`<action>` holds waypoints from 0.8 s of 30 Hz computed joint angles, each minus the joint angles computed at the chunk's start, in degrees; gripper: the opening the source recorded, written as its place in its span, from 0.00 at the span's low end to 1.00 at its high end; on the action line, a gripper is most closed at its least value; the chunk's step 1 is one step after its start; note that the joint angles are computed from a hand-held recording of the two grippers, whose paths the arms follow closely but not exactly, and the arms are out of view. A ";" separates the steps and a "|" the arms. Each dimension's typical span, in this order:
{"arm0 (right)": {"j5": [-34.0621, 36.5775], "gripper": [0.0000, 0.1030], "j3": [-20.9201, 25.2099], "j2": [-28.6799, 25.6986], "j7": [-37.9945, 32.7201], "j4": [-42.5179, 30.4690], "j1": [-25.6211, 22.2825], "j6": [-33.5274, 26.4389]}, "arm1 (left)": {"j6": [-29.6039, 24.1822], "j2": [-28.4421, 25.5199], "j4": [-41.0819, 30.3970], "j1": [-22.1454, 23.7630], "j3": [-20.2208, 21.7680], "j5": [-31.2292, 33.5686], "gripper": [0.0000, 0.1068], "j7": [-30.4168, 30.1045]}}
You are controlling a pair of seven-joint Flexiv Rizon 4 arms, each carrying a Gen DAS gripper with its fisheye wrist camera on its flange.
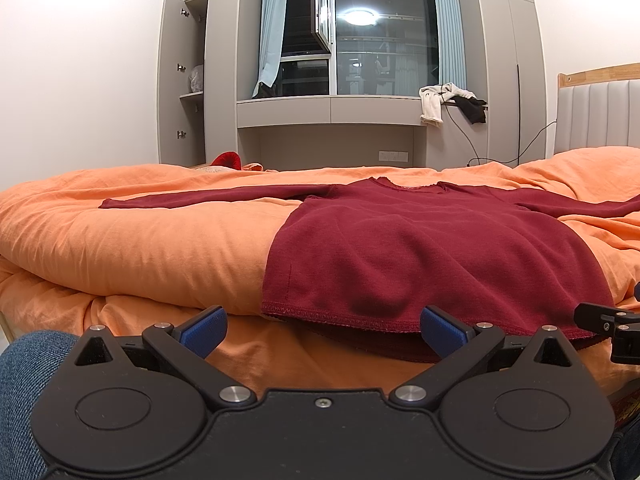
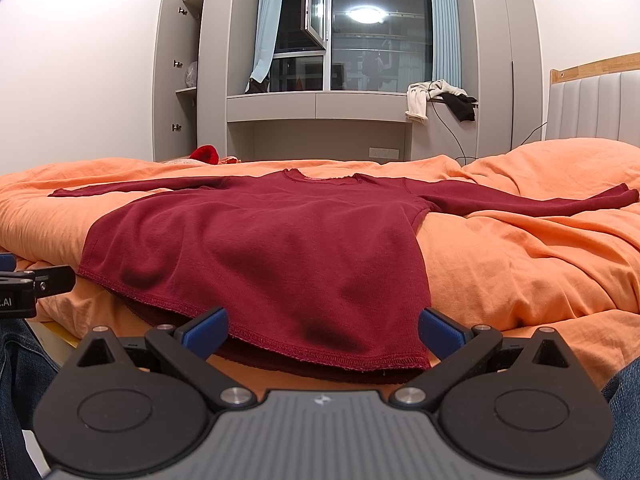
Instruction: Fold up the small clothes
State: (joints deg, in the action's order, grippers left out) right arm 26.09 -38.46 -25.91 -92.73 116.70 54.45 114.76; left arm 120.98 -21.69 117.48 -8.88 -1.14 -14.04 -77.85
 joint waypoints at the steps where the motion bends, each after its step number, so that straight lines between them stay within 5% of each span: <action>1: 0.01 1.00 0.01 0.00 -0.01 0.00 0.00 0.00 | -0.01 -0.02 -0.02 0.06 -0.04 0.07 0.96 -0.05; 17: -0.76 1.00 2.67 0.61 0.08 -0.93 -2.56 -0.46 | -0.89 0.02 -0.20 -0.58 0.52 -0.63 0.96 0.89; 24: -7.03 1.00 8.32 5.16 5.12 -2.04 -9.01 -6.25 | -6.29 -0.52 -3.69 -7.85 6.07 -9.14 0.96 7.47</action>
